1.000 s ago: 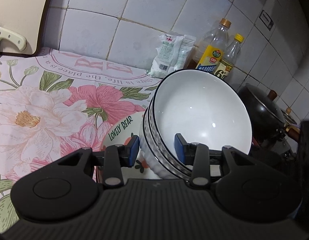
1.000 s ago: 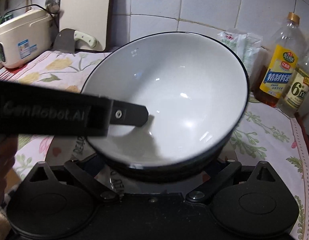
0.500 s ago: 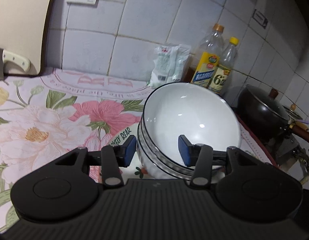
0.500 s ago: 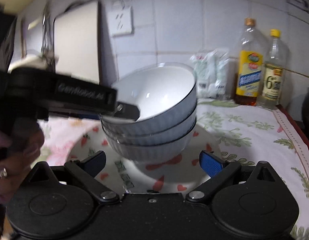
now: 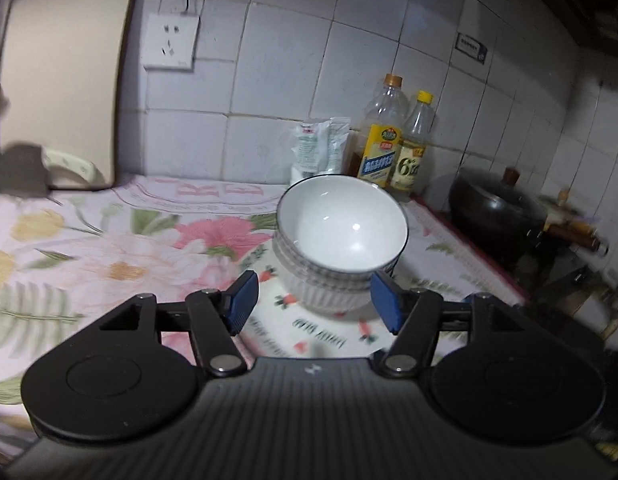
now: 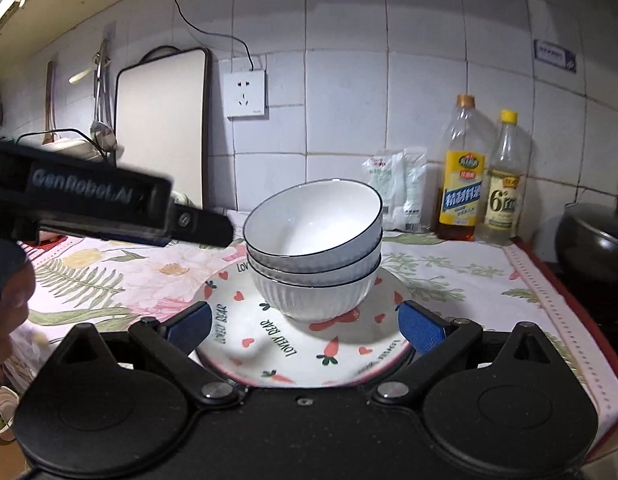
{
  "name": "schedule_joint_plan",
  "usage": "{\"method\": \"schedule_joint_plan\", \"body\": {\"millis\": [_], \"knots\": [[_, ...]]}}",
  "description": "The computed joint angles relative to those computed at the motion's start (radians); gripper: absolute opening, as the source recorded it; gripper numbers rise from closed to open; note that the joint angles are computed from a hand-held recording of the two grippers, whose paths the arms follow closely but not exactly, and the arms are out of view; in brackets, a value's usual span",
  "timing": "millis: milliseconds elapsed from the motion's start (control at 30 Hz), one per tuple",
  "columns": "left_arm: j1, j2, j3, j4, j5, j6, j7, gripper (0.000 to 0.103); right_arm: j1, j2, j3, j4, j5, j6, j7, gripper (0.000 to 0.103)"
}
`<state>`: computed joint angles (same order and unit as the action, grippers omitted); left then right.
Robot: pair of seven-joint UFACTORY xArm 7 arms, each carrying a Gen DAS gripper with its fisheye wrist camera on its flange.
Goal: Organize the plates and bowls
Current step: 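Open the left gripper and pull it back from the bowls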
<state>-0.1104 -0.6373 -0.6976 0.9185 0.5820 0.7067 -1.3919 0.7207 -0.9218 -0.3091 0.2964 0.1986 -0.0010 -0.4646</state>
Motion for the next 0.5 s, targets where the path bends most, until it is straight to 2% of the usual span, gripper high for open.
{"method": "schedule_joint_plan", "body": {"millis": [67,133,267,367,467,500], "knots": [[-0.009,-0.026,-0.03,0.017,0.0,0.093,0.019,0.061,-0.059,-0.041,0.046,-0.019,0.001,0.028,0.027,0.101],[-0.024,-0.053,-0.042,0.02,-0.013,0.15,0.025,0.062,-0.103,-0.093,0.07,-0.044,-0.003,0.049,0.04,0.101],[-0.053,-0.11,-0.057,0.004,-0.048,0.205,0.026,0.066,-0.166,-0.198,0.097,-0.081,-0.006,0.096,0.056,0.101],[-0.051,-0.148,-0.086,-0.009,-0.068,0.235,0.01,0.07,-0.223,-0.281,0.143,-0.112,-0.012,0.13,0.082,0.101],[-0.035,-0.177,-0.13,-0.006,-0.088,0.279,-0.012,0.08,-0.269,-0.377,0.185,-0.137,-0.024,0.185,0.11,0.101],[-0.03,-0.186,-0.145,-0.004,-0.093,0.291,-0.015,0.087,-0.275,-0.412,0.189,-0.144,-0.028,0.207,0.113,0.101]]}}
